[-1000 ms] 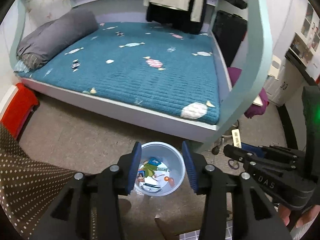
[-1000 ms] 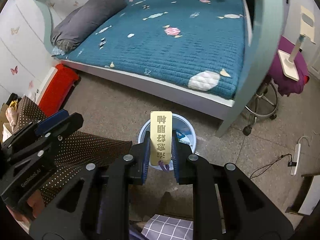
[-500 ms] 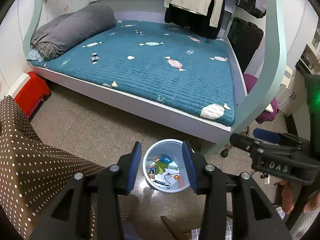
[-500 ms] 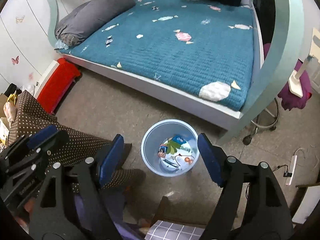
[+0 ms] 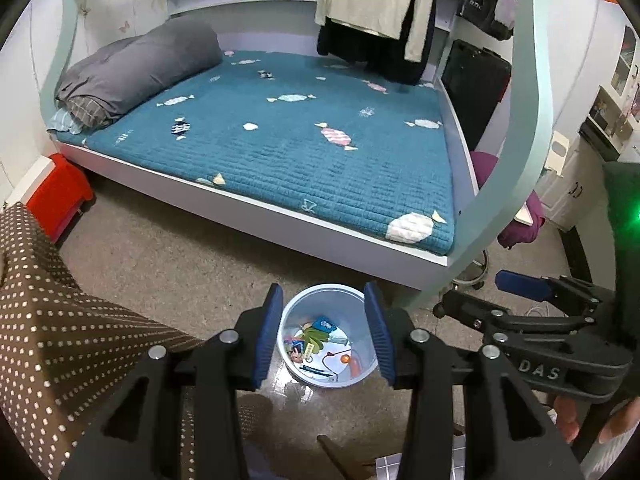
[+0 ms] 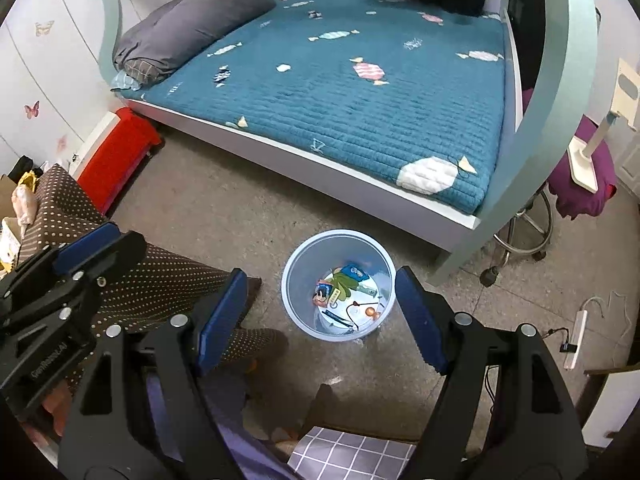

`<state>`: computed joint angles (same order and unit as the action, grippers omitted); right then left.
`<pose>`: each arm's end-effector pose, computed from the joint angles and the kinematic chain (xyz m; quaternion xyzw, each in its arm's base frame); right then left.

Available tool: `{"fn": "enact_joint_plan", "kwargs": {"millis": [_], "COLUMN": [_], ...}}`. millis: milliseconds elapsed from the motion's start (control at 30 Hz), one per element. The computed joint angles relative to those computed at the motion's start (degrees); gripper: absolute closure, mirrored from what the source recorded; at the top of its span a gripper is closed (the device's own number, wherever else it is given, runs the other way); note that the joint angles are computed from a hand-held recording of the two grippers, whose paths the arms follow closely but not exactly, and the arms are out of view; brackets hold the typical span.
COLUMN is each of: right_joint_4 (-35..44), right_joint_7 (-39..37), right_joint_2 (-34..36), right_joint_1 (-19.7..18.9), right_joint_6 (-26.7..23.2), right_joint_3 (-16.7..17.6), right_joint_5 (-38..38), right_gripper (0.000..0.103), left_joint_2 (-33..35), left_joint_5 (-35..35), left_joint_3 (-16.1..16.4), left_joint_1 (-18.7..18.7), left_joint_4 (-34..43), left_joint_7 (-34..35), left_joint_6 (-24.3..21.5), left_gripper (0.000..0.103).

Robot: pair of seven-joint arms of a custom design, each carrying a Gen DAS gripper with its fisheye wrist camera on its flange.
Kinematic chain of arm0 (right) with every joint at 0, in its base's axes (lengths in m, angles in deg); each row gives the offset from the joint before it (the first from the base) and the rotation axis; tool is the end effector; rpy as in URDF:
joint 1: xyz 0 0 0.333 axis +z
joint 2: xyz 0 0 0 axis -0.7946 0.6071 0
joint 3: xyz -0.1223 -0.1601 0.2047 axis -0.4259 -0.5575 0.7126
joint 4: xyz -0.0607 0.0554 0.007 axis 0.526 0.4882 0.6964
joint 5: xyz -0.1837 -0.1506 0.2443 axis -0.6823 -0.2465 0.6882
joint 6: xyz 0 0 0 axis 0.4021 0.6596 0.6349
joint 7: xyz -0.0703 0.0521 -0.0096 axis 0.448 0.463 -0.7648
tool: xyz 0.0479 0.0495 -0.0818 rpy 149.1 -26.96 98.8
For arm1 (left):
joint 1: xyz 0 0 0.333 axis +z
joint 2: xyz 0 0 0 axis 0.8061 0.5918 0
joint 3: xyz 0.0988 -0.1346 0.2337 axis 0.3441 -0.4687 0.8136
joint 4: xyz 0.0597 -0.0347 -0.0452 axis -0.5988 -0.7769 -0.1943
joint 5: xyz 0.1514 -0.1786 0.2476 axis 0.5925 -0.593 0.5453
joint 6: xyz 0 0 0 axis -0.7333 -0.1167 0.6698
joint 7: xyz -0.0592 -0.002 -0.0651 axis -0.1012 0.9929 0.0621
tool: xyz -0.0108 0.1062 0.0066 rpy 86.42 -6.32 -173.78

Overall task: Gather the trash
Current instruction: 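Move both tools back toward the table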

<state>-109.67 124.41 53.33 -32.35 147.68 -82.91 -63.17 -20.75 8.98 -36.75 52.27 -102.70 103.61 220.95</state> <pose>0.4545 0.2189 0.3219 -0.5418 0.7963 -0.1508 0.2228 0.5261 -0.1146 0.3222 -0.4699 0.8227 -0.2997 0.1122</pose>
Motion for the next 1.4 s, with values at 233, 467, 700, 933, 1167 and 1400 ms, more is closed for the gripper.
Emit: {"fn": "enact_joint_plan", "kwargs": {"millis": [233,467,700,933,1167,1400], "right_joint_4": [1.0,3.4,6.7,12.0,19.0,27.8], "right_joint_7": [2.2,7.2,6.2,2.6,-3.0,-15.0], "right_joint_2": [-2.0,-3.6,-2.5,0.9,6.4,13.3], "right_joint_1": [1.3,2.6,3.7,6.0,9.2,12.1], "right_joint_6": [-2.1,-5.9,-6.5,-5.9,-4.7,-4.5], "right_joint_3": [1.2,3.3,4.6,4.9,4.5,4.6], "right_joint_5": [-2.1,-5.9,-5.3,-3.9,-0.2,8.4], "right_gripper": [0.028,0.028,0.028,0.028,0.028,0.028], "left_joint_2": [-4.2,-8.7,-12.6,-15.6,-17.0,-16.3], "left_joint_5": [-5.7,-11.8,-15.4,-20.1,-22.8,-22.1], "left_joint_3": [0.4,3.9,7.6,10.6,12.9,14.9], "left_joint_1": [1.0,-0.4,-0.6,0.6,2.6,5.8], "left_joint_4": [-1.6,-3.3,-5.5,-6.8,-7.4,-6.6], "left_joint_7": [5.1,10.3,13.1,17.4,18.6,16.5], "left_joint_6": [-1.9,-3.7,-5.2,-5.4,-3.5,-1.1], "left_gripper": [0.061,0.061,0.061,0.061,0.056,0.046]}}
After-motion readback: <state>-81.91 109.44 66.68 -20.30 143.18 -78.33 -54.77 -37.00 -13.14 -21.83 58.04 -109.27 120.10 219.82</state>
